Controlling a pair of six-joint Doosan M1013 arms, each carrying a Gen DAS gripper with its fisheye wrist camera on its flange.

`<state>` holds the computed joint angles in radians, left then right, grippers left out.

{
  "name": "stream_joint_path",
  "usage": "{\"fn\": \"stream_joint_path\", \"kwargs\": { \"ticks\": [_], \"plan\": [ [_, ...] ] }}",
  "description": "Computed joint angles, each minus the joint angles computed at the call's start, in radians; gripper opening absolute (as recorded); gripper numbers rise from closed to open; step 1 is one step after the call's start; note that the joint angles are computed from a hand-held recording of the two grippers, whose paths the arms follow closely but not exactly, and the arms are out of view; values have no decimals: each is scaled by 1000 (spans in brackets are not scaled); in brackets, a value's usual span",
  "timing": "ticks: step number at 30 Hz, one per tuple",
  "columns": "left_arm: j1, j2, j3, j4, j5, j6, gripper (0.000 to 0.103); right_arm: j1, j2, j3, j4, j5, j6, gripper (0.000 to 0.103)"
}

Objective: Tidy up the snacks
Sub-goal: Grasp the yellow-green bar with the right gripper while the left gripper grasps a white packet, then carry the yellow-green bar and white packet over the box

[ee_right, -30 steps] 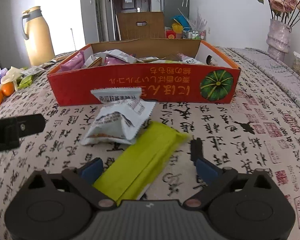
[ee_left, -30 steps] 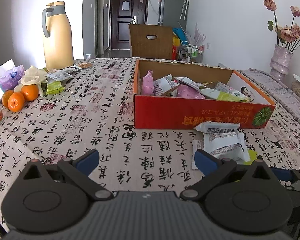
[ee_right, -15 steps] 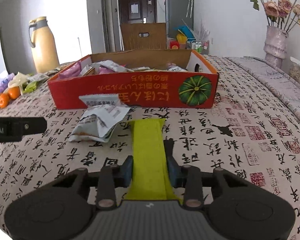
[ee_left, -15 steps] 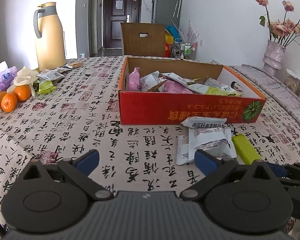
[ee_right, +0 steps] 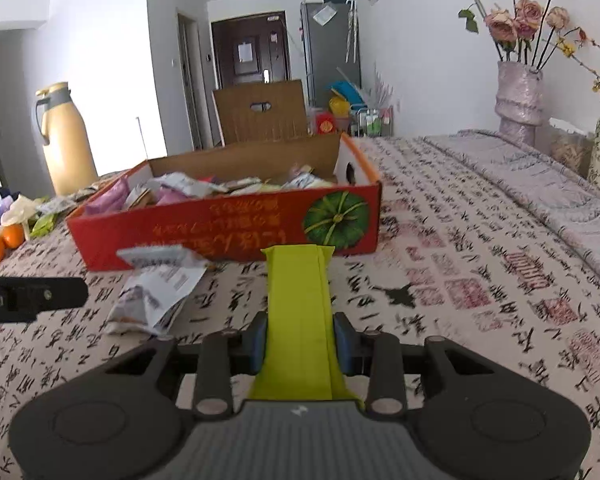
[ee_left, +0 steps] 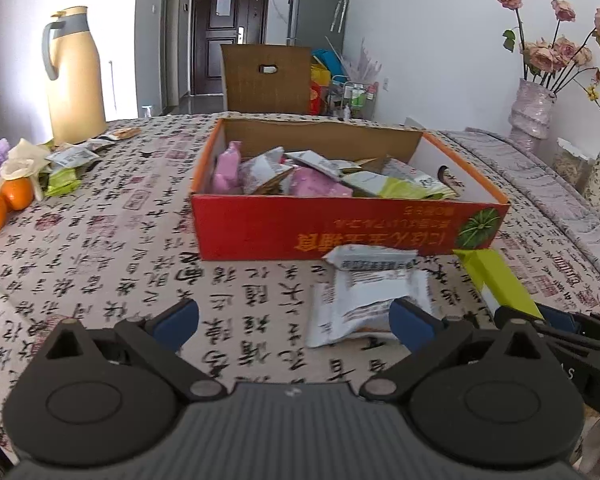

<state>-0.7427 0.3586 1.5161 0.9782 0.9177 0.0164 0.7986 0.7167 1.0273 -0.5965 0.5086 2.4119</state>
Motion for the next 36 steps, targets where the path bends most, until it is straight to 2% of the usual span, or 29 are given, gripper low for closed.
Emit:
{"fn": "stream_joint_path", "kwargs": {
  "ticks": [5,11,16,23,24,26,28,30,31,36],
  "plan": [
    [7,30,-44,-26,-13,31,103,-12,-3,11,-50,-30,41,33],
    [11,72,-103,-69,-10,93,103,-30,3,12,-50,-56,51,33],
    [15,109,-155,-109,12,160,103,-40,6,15,-34,-75,50,33],
    [15,138,-188,-118,43,175,103,-45,5,22,3,-102,19,33],
    [17,139,-190,-126,43,176,101,-45,5,24,5,-104,18,33],
    [24,140,-192,-156,36,182,90,-45,4,26,4,-108,18,33],
    [30,138,-189,-183,19,191,73,-44,3,28,1,-110,20,33],
    [32,136,-184,-194,11,191,67,-44,3,28,2,-109,19,33],
    [33,134,-180,-190,5,185,60,-43,2,29,2,-110,19,33],
    [30,121,-161,-170,-18,169,54,-41,1,32,1,-110,18,33]
  ]
}}
